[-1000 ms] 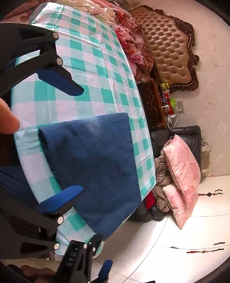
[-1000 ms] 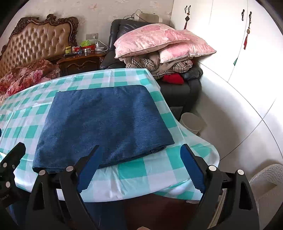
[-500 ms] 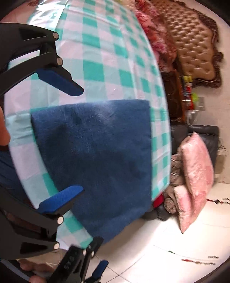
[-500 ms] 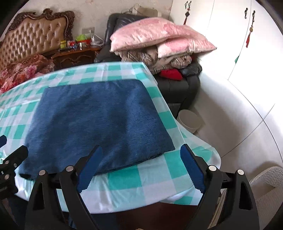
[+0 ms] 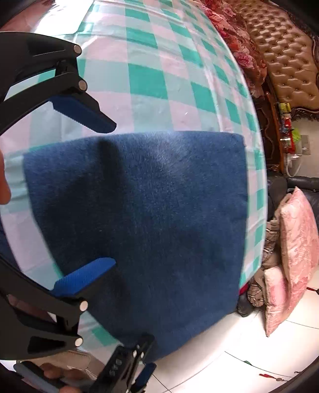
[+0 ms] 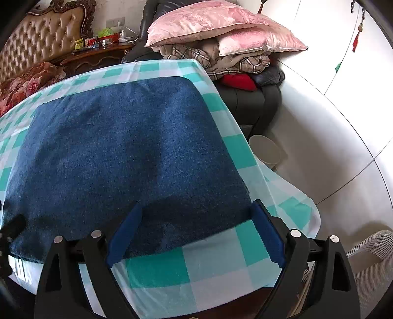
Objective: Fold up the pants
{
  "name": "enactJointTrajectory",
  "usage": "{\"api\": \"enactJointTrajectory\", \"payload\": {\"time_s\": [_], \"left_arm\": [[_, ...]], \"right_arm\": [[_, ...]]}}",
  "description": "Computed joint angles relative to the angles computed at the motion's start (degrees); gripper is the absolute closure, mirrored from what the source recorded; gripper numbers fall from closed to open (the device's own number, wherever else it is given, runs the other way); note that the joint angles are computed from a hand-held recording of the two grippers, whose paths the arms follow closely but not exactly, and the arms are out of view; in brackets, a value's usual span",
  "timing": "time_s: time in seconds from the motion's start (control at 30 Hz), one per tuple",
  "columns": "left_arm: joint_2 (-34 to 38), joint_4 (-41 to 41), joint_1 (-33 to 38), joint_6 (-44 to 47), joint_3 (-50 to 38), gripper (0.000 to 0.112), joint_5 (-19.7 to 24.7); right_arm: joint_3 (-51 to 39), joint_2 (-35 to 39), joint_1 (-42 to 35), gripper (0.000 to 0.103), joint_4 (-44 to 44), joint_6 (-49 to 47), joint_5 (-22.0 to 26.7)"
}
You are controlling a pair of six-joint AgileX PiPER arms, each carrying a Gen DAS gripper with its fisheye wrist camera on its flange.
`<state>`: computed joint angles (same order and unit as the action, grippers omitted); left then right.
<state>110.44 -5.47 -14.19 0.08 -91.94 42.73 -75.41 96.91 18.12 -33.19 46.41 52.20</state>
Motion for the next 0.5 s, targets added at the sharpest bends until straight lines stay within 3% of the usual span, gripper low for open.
{"api": "enactJointTrajectory", "payload": {"time_s": [0.3, 0.5], "left_arm": [[-12.09, -1.83, -0.09, 0.51, 7.28, 0.011, -1.07], [-18.32, 1.11, -1.4, -2.52, 11.01, 0.011, -2.12]], "right_arm": [[5.99, -12.53, 7.84, 0.017, -1.68, 6.48, 4.97], [6.07, -16.44, 14.24, 0.016, -4.3, 9.65, 9.17]]}}
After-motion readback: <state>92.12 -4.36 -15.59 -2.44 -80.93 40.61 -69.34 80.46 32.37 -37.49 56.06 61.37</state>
